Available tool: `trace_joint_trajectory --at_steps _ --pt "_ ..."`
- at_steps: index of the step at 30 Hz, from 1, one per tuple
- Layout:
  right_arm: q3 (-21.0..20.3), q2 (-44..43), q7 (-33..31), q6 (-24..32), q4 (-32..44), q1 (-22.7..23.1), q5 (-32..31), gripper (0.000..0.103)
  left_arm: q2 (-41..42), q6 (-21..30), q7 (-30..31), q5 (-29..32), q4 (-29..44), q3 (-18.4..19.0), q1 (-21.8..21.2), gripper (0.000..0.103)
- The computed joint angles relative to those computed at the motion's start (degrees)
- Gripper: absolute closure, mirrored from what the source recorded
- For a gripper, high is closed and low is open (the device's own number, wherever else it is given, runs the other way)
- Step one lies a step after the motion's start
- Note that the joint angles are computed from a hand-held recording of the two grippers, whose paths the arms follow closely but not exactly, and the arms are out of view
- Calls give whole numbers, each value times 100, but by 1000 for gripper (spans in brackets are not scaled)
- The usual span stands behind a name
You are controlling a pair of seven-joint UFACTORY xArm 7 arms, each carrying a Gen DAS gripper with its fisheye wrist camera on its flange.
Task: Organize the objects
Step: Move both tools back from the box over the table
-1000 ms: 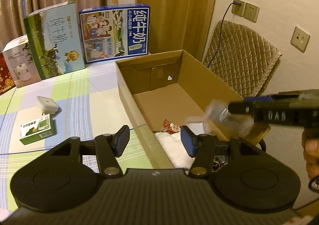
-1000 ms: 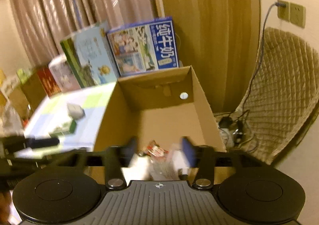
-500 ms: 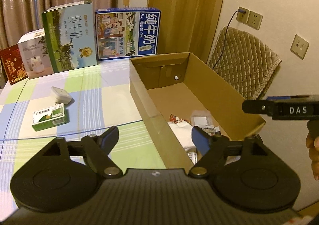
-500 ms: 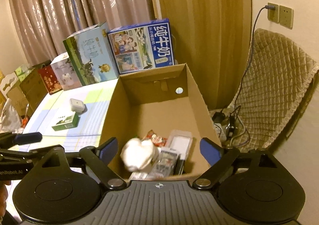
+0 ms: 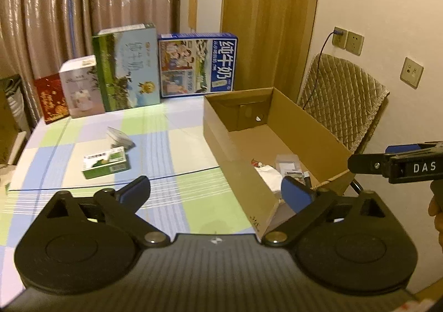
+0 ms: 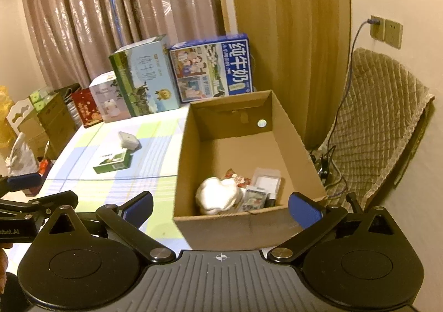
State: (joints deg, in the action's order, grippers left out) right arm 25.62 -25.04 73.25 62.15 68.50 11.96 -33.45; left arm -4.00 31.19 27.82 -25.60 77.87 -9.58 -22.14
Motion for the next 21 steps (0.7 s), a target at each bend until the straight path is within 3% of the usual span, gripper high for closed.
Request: trace_joint_trajectory --at_steps 8,21 --pt "396 602 209 377 601 222 -461 2 -633 -23 79 -95 -580 247 93 1" --pt "94 1442 733 430 1111 1180 -946 2 -1126 141 273 -210 -1019 655 222 1"
